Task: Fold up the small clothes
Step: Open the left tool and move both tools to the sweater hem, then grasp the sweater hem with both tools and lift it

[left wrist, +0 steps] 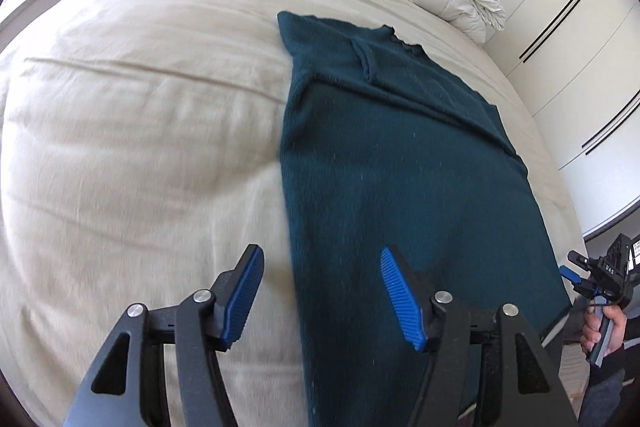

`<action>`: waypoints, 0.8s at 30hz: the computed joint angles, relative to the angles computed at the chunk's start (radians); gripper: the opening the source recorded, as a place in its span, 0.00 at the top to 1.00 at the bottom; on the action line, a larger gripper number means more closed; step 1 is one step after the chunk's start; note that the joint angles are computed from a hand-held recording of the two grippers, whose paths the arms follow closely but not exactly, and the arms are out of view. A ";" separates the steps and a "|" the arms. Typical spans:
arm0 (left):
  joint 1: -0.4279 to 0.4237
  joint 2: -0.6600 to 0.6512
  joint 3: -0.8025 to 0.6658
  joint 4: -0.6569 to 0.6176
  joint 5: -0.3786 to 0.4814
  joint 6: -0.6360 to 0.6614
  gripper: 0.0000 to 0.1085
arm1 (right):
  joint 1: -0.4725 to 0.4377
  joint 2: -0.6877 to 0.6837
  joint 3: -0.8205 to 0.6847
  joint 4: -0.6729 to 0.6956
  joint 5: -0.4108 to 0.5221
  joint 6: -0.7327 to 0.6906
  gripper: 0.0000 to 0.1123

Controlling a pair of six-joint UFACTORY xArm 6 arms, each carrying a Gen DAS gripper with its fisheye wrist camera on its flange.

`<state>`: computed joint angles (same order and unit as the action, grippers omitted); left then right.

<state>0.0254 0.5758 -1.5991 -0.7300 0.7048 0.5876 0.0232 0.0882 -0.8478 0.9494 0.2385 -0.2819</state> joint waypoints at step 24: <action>0.056 -0.232 0.332 0.006 0.148 0.027 0.49 | 0.011 -0.131 0.127 -0.123 0.131 0.085 0.64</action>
